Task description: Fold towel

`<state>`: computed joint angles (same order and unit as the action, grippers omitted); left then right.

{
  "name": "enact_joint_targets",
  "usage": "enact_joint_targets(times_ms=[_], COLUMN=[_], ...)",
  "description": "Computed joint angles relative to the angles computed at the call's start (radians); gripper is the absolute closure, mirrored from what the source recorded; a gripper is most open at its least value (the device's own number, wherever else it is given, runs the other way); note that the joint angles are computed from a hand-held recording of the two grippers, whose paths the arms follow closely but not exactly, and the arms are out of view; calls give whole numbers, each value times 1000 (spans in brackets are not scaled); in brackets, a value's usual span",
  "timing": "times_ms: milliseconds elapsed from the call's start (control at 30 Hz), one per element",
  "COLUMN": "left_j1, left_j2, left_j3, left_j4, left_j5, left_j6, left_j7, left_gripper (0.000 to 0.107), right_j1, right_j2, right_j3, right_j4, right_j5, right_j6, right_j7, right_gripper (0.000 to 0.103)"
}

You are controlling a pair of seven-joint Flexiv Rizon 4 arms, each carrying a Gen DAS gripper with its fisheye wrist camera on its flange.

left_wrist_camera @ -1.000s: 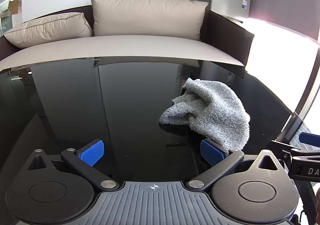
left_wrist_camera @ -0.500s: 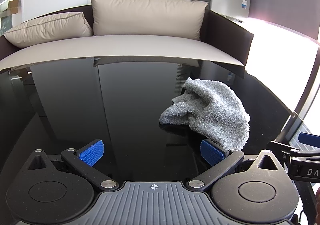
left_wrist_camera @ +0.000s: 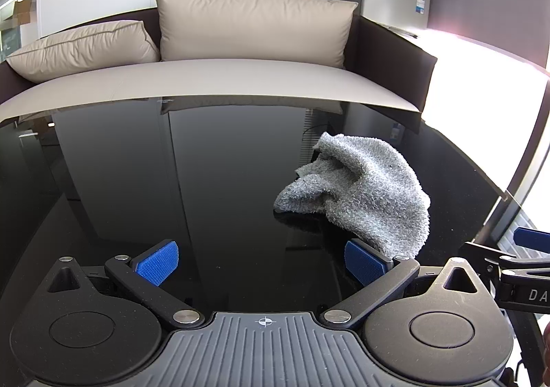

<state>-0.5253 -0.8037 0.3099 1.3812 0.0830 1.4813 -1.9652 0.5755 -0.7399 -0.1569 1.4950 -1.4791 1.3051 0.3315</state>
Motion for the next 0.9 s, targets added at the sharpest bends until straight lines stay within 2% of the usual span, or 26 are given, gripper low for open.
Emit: enact_joint_targets(times_ms=[733,900], left_j1=[9,34], left_j2=[2,4], left_j3=[-9,-45], left_j4=[-1,1], left_j5=[6,-10], left_j6=[-3,-2], left_j7=[0,23], left_gripper=[5,5], right_j1=[-5,-9], right_j2=[-5,-15], right_j3=[-6,-14], right_j4=[-7,-30], right_j5=[5,-19], right_j6=[19,34], right_j7=[-3,-5], right_gripper=[0,0])
